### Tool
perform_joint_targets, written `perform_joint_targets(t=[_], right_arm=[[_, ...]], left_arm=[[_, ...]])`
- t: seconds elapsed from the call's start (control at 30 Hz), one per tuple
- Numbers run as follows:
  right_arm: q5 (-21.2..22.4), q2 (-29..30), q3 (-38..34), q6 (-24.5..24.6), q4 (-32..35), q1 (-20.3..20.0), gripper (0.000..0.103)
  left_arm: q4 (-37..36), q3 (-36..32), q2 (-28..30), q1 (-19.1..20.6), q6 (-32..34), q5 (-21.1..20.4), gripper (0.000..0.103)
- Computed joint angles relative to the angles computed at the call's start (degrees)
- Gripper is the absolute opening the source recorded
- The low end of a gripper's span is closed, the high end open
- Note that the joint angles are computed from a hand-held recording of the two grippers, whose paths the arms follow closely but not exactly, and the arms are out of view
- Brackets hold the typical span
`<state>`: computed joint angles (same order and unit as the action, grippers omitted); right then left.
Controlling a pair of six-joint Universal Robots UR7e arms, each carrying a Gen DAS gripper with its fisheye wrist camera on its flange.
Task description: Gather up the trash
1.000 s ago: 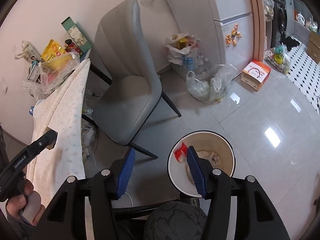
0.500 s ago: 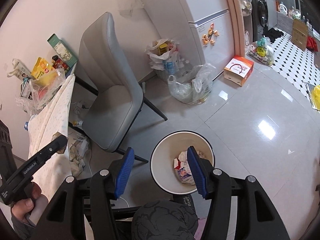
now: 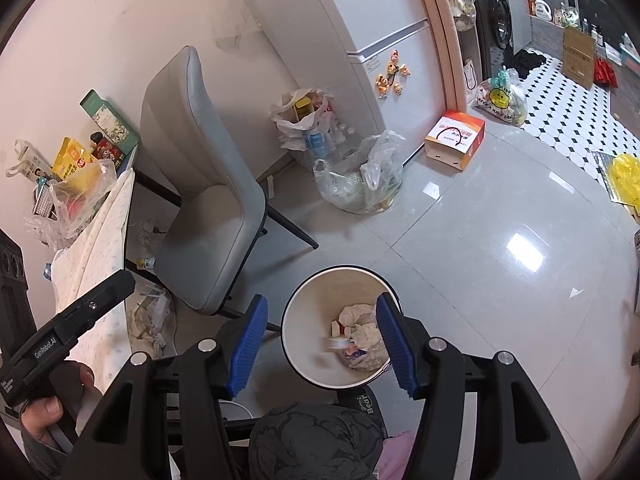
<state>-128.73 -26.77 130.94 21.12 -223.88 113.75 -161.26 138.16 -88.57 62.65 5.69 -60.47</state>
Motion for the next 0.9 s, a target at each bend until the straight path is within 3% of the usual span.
perform_joint_targets(t=[0.27, 0.57, 0.73, 0.9], right_arm=[[-1.38, -0.36, -1.66, 0.01, 1.92, 3.37, 0.078], [-4.86, -2.76, -3.41, -1.51, 5.25, 10.95, 0.096], [-6.9, -3.79, -5.3, -1.74, 7.97, 14.92, 0.095], [-5.94, -4.95, -6.92, -3.2, 10.65, 17.31, 0.095]], left_arm=[[1.93, 0.4, -5.4, 0.17, -0.76, 1.69, 0.097], [8.46, 0.17, -16.76, -3.38, -3.41, 4.57, 0.097], [13.09, 0.18, -23.46, -6.01, -4.76, 7.27, 0.097], [18.25, 0.35, -29.97, -9.8, -6.01, 11.72, 0.097]])
